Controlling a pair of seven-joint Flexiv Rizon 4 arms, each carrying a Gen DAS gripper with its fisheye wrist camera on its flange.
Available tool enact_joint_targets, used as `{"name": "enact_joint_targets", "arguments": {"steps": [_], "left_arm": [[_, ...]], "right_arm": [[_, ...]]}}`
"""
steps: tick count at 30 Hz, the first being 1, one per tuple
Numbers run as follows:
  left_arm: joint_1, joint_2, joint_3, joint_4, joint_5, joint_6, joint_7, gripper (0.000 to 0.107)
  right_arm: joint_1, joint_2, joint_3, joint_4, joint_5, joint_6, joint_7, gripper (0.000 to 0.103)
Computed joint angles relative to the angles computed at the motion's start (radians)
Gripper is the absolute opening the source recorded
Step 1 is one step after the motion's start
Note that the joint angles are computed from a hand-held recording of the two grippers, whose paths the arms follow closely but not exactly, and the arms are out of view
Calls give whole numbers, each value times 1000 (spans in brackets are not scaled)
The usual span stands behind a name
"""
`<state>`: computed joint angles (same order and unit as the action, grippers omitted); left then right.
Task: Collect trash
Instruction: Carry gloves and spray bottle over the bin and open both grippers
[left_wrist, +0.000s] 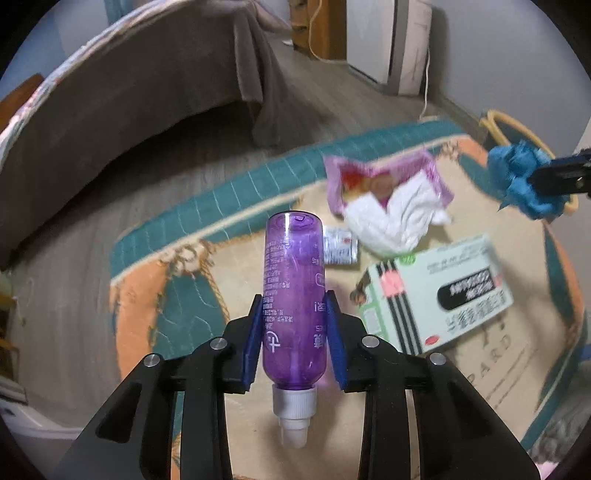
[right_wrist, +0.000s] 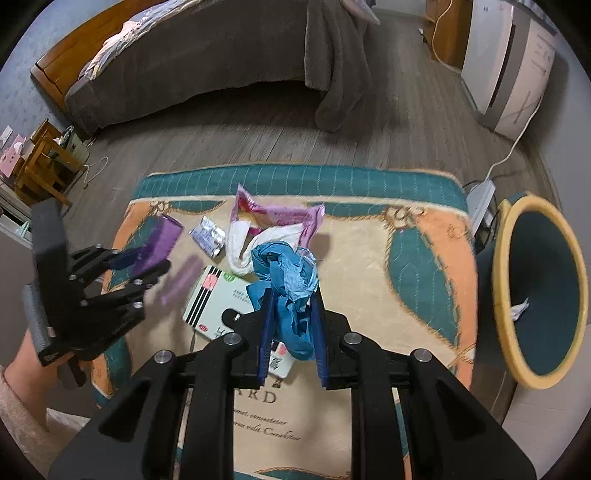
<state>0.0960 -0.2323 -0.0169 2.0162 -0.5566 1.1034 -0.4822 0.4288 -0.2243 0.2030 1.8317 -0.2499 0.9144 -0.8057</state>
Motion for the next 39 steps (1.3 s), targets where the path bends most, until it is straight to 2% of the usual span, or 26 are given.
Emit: {"name": "enact_joint_targets", "arguments": {"steps": [8,15,22,39], "left_arm": [[-32,67,-31,14,-133,43,65,33],[-101,136,-36,8,-264,57,125,33],[-167,178,-25,-6,-275,27,89,33],[-266,168,-56,-29,-245,12,42,33]], "right_arm": [[-14,37,-30,28,-92,37,68,18],[-38,76,-37,55,-155,80,108,18],[-78,125,-40,96,-176,121,134,19],[-215,266,-52,232,-187,186,166,19]]}}
